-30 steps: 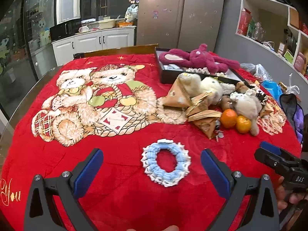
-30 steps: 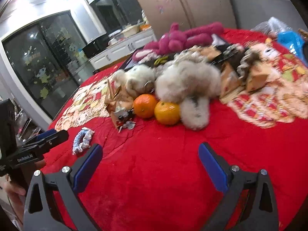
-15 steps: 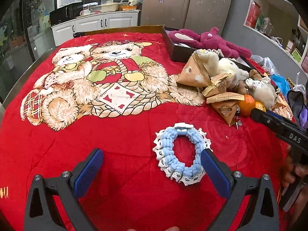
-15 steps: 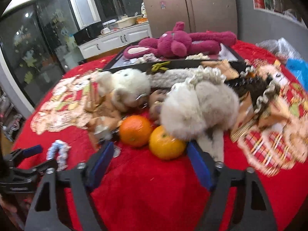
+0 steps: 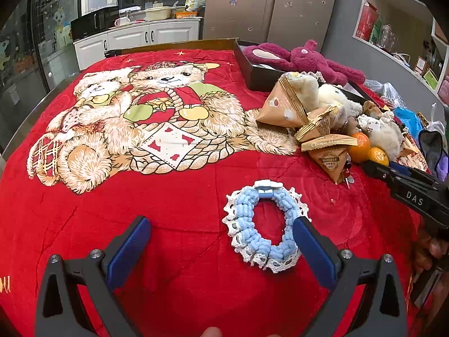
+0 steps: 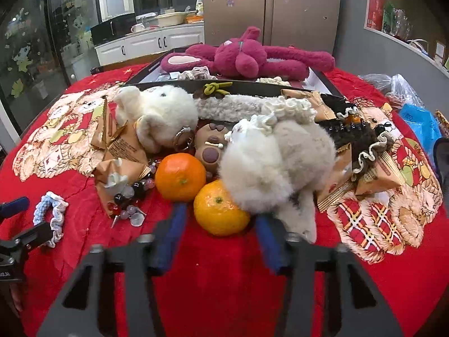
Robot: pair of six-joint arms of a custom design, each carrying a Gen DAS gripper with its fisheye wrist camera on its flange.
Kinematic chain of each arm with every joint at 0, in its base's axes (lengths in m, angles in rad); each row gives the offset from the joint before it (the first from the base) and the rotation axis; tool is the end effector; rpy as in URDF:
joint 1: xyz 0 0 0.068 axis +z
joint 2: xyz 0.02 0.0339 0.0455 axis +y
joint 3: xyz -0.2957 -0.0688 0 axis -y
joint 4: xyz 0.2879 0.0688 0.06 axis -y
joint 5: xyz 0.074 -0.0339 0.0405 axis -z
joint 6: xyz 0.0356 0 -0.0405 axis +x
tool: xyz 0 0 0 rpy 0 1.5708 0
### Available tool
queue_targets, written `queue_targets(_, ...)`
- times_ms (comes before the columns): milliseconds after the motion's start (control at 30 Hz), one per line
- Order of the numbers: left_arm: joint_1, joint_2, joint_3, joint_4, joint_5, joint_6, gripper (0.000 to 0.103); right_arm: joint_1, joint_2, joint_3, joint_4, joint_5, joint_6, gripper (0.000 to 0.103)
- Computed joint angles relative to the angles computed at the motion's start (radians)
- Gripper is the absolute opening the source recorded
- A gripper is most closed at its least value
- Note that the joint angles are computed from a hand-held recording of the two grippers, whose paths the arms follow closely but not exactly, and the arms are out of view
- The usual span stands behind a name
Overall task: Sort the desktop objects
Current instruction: 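Move the left tool to the blue-white crocheted ring while the right tool approaches an orange, then grasp the blue-white crocheted ring with the left tool while the right tool grasps the orange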
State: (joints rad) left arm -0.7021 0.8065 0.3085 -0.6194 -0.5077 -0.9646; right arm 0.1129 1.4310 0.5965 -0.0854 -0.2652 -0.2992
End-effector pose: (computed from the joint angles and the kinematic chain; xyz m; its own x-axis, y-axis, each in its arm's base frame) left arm 0.1204 -0.0791 0.1477 -0.7212 -0.3306 -0.6087 -0.3351 0.9356 -0.1110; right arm 0.2794 0.0411 0.1471 -0.6768 -0.3630 -0.6404 -0.4877 0.8728 0.0207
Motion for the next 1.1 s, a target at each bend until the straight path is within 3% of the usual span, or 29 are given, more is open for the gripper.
queue_targets(200,-0.002,0.005,0.003,-0.001,-0.002,-0.002,0.103,-0.013,-0.015,-0.008,-0.015,-0.037,-0.026,0.041)
queue_targets(633,-0.002,0.006,0.004,-0.001,-0.002,-0.001,0.103,0.035,-0.238,-0.173,0.104,0.095,-0.034,0.041)
queue_targets(800,-0.006,0.001,0.002,0.0,-0.007,-0.004,0.101,0.011,-0.213,-0.149,0.067,0.078,-0.033,0.041)
queue_targets(867,-0.023,0.004,0.005,-0.004,-0.02,-0.015,0.095,0.001,-0.189,-0.134,0.057,0.074,-0.027,0.041)
queue_targets(967,-0.061,0.008,0.011,-0.011,-0.054,-0.032,0.064,-0.005,-0.163,-0.12,0.048,0.075,-0.02,0.041)
queue_targets(1000,-0.069,0.04,0.024,-0.028,-0.067,-0.054,0.048,-0.005,-0.161,-0.12,0.047,0.074,-0.02,0.041)
queue_targets(1100,-0.099,0.074,0.042,-0.044,-0.095,-0.072,0.027,0.003,-0.172,-0.128,0.051,0.08,-0.028,0.041)
